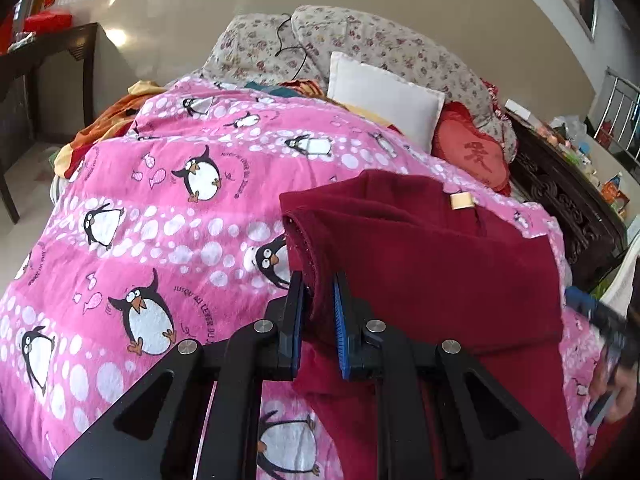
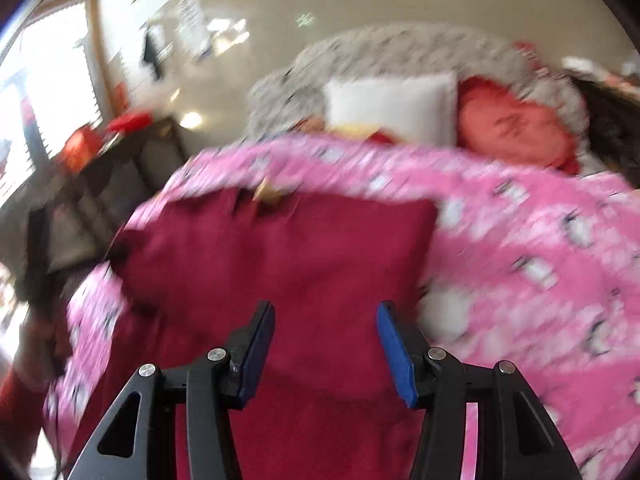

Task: Fold small clothes

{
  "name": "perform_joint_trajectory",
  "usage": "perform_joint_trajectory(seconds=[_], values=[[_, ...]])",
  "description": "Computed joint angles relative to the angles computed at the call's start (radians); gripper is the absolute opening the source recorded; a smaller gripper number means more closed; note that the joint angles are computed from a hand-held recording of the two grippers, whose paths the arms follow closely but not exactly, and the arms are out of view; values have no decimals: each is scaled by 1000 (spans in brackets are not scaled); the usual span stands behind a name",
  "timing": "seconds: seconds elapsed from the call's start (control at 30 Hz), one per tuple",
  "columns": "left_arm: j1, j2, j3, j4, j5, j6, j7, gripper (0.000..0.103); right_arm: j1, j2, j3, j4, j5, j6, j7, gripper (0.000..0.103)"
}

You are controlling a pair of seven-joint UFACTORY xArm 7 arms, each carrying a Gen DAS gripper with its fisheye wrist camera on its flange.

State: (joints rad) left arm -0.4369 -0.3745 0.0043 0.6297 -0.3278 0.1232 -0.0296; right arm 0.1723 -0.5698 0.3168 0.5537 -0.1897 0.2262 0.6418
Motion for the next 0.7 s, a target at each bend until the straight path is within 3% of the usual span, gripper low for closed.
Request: perform_joint_trajectory(seconds=[0.07,0.13,0.17,0.2,0.27,0.3,0.37,0.43,0.47,0.53,0.57,0.6,0.63,0.7], values=[[0,-3,-3,6,0,6,-6,13,-111,14,65,43,-38,48,84,70],[6,2,-13,14,5,10,-18,13,-121,84,53,90,-40,95,112,71],[9,3,-18,17,9,13,-22,13,-71,123,2,101,-12,88,77,67],[14,8,-22,24,15,16,-25,13,-39,162,-29,106,-3,61,45,42],[10,6,-27,30,18,25,-28,13,-100,161,22,119,-99,83,84,22],[-11,5,-12,35,4,30,-12,13,-118,140,22,101,-130,49,99,18],[-63,4,22,44,-37,36,33,13,-99,113,-22,81,-113,36,94,14],[-67,15,9,50,-48,42,46,13,-153,90,-6,64,-144,45,120,9],[-11,26,-47,50,2,44,3,13,-196,94,23,74,-191,64,168,0],[107,59,-151,51,122,43,-101,13,-168,106,-30,58,-199,69,159,0],[110,71,-150,52,126,48,-117,13,-91,114,-114,27,-141,8,121,0],[71,77,-109,49,89,47,-96,13,-49,103,-157,-5,-61,-39,76,0],[27,74,-62,44,47,44,-62,13,-47,73,-157,-27,-24,-50,54,1],[11,59,-40,39,17,52,-42,13,-102,10,-90,-43,-30,-31,69,3]])
